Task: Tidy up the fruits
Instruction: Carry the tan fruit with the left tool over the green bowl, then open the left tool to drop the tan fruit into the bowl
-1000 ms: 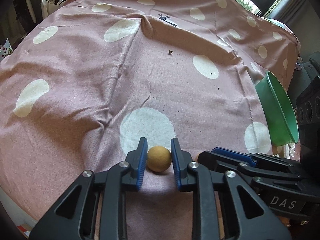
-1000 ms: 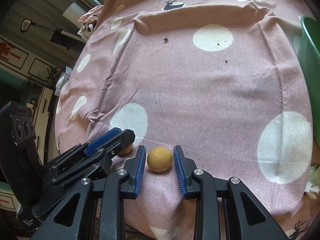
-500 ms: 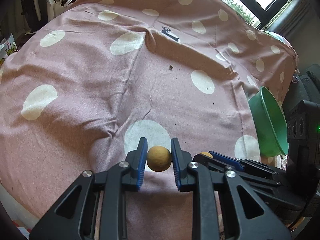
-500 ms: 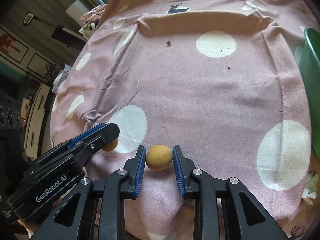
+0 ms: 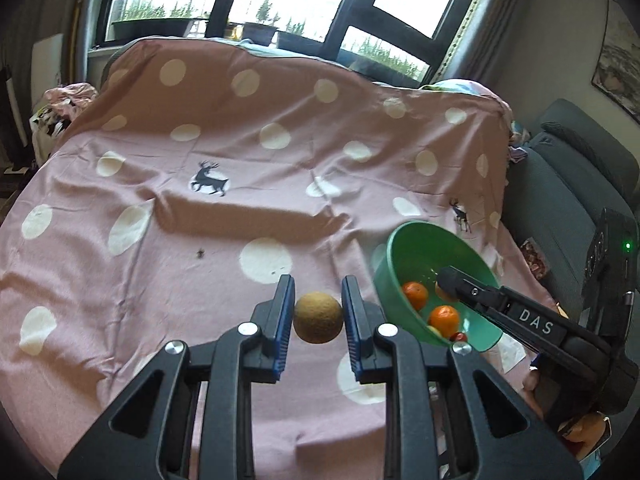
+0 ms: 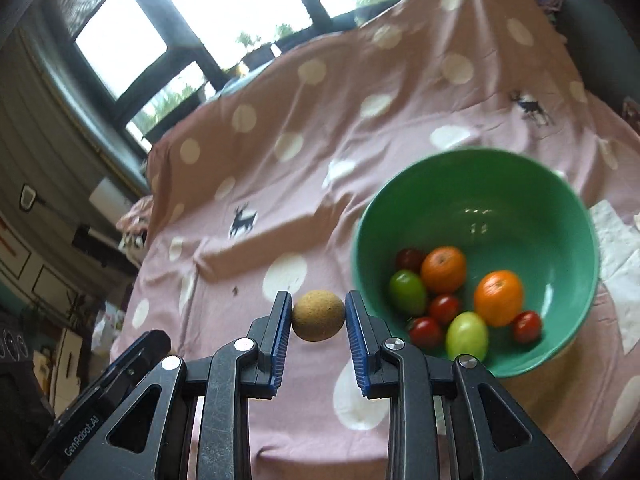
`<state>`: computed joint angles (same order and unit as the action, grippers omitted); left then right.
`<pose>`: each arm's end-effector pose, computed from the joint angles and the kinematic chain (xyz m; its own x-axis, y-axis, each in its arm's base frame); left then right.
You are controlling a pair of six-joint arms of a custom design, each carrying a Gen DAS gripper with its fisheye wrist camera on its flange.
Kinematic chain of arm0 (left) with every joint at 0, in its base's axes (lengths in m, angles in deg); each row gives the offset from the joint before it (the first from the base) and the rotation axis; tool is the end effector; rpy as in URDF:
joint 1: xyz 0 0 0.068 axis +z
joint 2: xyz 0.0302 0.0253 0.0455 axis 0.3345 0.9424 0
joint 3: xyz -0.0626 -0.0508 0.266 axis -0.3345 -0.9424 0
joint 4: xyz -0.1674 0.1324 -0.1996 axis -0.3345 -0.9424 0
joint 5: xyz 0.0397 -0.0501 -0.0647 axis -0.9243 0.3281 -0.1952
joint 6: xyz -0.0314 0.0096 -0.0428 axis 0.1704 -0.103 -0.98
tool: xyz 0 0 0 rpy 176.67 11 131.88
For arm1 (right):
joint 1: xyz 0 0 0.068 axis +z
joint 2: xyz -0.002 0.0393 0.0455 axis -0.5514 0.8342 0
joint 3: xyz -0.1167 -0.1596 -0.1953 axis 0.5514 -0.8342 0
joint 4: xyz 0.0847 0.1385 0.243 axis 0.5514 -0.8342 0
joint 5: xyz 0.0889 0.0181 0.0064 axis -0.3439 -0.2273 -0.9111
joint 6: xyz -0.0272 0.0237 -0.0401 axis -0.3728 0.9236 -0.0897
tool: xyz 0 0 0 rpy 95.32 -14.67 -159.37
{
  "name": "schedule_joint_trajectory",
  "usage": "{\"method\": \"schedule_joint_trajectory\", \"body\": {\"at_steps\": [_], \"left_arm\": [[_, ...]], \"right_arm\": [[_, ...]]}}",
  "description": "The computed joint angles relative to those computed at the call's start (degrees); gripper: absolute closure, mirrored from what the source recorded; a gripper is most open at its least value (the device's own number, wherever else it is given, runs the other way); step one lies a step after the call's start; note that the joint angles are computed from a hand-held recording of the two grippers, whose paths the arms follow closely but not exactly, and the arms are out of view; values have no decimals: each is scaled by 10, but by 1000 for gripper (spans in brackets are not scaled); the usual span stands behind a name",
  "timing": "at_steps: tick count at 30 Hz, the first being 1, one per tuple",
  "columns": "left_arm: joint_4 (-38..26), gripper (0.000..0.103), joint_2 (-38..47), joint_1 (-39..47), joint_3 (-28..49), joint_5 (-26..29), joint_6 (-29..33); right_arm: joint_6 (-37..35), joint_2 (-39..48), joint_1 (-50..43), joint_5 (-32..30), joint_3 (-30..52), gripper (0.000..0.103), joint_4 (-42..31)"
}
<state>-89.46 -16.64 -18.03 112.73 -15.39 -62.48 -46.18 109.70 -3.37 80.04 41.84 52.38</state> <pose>0.2195 -0.1587 0.2586 -0.6666 -0.1823 -0.7227 0.0933 0.9416 -0.3235 0.2286 0.1306 0.2390 -0.7235 0.2384 -0.6478 -0.0712 0.9077 0.4135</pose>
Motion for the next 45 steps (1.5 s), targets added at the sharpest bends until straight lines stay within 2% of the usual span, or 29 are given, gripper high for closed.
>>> {"method": "schedule_joint_trajectory", "body": {"at_steps": [3, 6, 8, 15, 18, 26, 35, 37, 40, 43, 45], "left_arm": [[48, 80, 47, -20, 24, 16, 13], [80, 79, 98, -39, 55, 16, 29], [90, 79, 136, -48, 81, 22, 42], [112, 79, 238, -60, 137, 38, 51], [114, 79, 268, -63, 153, 40, 53], [119, 79, 316, -69, 181, 48, 61], [119, 79, 324, -74, 188, 47, 62], [107, 72, 323, -75, 193, 40, 60], [112, 48, 308, -77, 181, 32, 59], [123, 36, 284, -80, 164, 22, 61], [116, 29, 272, -83, 160, 10, 65]], "right_arm": [[7, -42, -47, -3, -32, 74, 35], [29, -61, -70, 29, -54, 74, 51], [49, -58, -65, 65, -58, 74, 60], [67, -75, -94, 108, -72, 74, 51], [70, -76, -108, 107, -76, 74, 47], [70, -58, -120, 115, -71, 74, 33], [65, -50, -123, 114, -67, 74, 29], [61, -53, -124, 113, -72, 74, 36], [60, -58, -119, 128, -71, 73, 34], [47, -73, -106, 153, -72, 71, 30], [40, -88, -99, 162, -75, 61, 31]]}}
